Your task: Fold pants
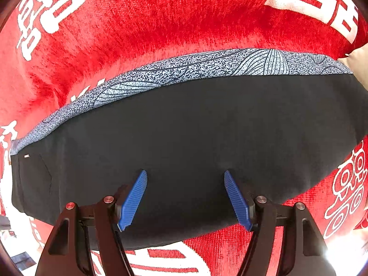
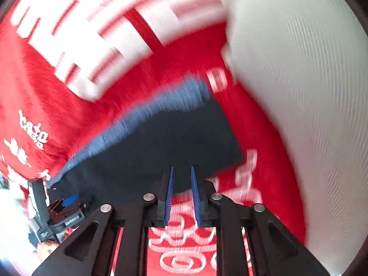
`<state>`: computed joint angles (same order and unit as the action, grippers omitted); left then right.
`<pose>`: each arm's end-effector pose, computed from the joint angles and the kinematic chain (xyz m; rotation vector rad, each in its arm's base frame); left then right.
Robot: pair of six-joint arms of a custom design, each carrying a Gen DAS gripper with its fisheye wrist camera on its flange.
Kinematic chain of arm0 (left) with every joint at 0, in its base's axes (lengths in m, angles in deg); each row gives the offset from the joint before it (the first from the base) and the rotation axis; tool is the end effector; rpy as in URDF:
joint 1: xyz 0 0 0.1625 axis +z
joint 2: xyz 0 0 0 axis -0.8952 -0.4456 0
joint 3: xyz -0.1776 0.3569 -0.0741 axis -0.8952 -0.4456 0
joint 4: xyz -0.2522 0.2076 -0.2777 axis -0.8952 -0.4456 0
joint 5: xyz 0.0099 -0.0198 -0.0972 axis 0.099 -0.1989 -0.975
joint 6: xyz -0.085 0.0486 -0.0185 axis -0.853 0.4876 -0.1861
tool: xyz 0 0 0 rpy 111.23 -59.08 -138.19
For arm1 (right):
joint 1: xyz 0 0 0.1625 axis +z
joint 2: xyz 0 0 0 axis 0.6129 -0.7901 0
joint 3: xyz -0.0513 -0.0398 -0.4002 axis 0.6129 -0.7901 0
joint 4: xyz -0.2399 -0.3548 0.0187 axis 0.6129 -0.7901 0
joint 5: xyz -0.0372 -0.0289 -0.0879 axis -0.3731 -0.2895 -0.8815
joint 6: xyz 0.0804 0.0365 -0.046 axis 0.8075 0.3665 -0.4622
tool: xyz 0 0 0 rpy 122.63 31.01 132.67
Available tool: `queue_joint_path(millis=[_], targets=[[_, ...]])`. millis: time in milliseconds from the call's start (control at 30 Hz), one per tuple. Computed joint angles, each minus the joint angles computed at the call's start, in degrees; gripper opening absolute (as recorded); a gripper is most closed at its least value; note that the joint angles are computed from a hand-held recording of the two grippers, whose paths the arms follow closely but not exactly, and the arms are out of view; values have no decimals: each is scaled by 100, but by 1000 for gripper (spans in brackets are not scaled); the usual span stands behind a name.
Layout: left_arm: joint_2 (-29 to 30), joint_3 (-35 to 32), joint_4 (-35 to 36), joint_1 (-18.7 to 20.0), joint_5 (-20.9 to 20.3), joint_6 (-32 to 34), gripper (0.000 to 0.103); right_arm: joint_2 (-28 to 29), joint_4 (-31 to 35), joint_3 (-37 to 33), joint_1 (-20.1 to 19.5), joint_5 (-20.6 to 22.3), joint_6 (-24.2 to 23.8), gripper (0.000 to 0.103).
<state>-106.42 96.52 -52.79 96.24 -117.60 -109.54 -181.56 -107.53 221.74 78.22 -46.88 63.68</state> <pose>-0.1710 -0.3260 0.2129 0.2483 2.2874 -0.0379 0.2239 -0.2850 0.2409 -0.2314 -2.6017 0.5239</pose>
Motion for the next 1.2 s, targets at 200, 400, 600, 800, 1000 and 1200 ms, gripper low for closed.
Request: queue_joint_path(millis=[200,400,600,800,1000,1200], targets=[[90,-3,33,-200,-93,-222,71,515,-212,-463,-1091,170,-743,23],[23,39,-52,-144,-103,-249,71,773,-80,-559,-1455,197,-671,22],[-145,158,-80,-10,-69,-132,71,576,-222,-458,-1548,481,-752,23],[-110,87,-57,29,-67,-65,71,772,-279,-551,-1719,765,-1034,5],[-80,73,-69,14,-43,-102,71,1337,-699,-845,-1272,-430,-1603,3],[-107,83,-86,22,-44,-170,71,1196,-687,-919,-1079,-536,-1169,5]])
